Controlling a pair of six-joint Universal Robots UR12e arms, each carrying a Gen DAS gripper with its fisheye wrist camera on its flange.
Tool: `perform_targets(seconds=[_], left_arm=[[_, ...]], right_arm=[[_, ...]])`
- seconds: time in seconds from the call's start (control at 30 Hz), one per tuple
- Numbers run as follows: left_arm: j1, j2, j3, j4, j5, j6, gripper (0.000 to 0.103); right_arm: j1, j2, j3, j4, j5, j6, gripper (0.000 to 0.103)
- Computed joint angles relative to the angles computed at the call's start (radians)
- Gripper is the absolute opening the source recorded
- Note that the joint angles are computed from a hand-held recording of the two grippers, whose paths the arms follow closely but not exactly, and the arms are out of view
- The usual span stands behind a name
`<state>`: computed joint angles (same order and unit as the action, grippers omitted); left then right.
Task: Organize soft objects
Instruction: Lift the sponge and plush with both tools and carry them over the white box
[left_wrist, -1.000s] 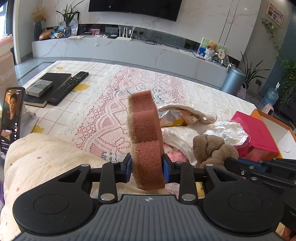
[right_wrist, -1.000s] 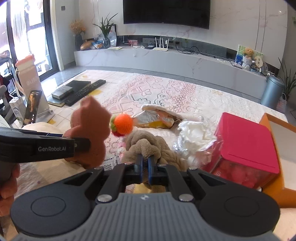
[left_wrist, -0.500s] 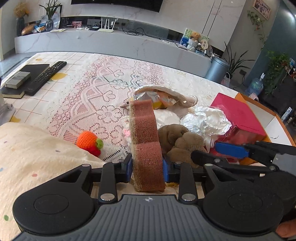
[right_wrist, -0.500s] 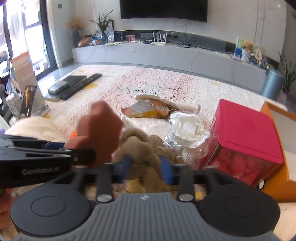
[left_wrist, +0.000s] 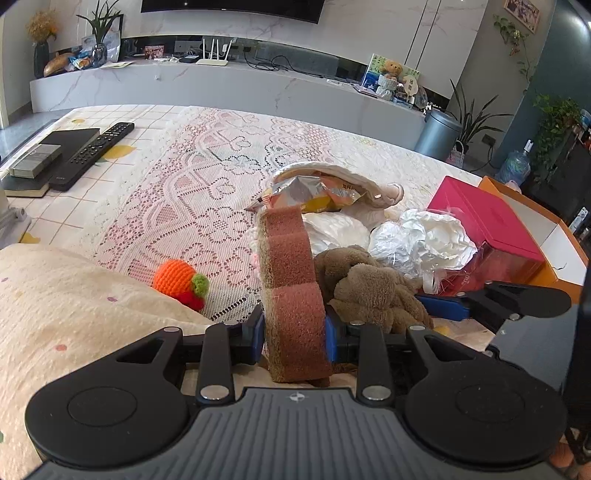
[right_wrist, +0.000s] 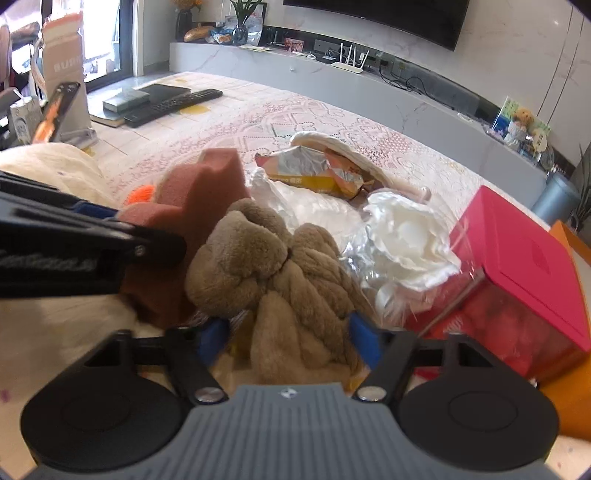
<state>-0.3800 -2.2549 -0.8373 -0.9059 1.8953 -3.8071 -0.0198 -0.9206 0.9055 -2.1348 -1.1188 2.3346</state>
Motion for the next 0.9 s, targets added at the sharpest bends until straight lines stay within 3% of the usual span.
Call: perform_targets(seconds=[0.1,0.2,0.4,0.63,0.77,0.9], left_arm=[[-0.001,-0.001,0.000,0.004,0.002,0.001,0.035],[-0.004,0.002,-0.007,0.023,0.016,0.003,0.035],[-0.014,0.018,-0.028,0.066,0.058,-0.018,0.035],[-0.031,0.022,-0.010,0.053,0.094,-0.012,0.034],[-0.044,0.015,0.019,0.073,0.115,0.023,0.034],[-0.055,-0.007,0.075,0.126,0.107,0.097,0.034]], right_arm=[[-0.008,0.007,-0.021,0.034,0.033,0.024,0.035],[-0.019,-0.007,-0.010,0.036,0.071,0.034,0.027],[-0.043,-0.043,0.012,0.042,0.157,0.051,0.026],[-0.079,-0.069,-0.005,0.102,0.252,0.081,0.026],[-0.109,-0.072,-0.027,0.098,0.307,0.154,0.026],[-0.139,-0.064,-0.058,0.015,0.316,0.276,0.026]])
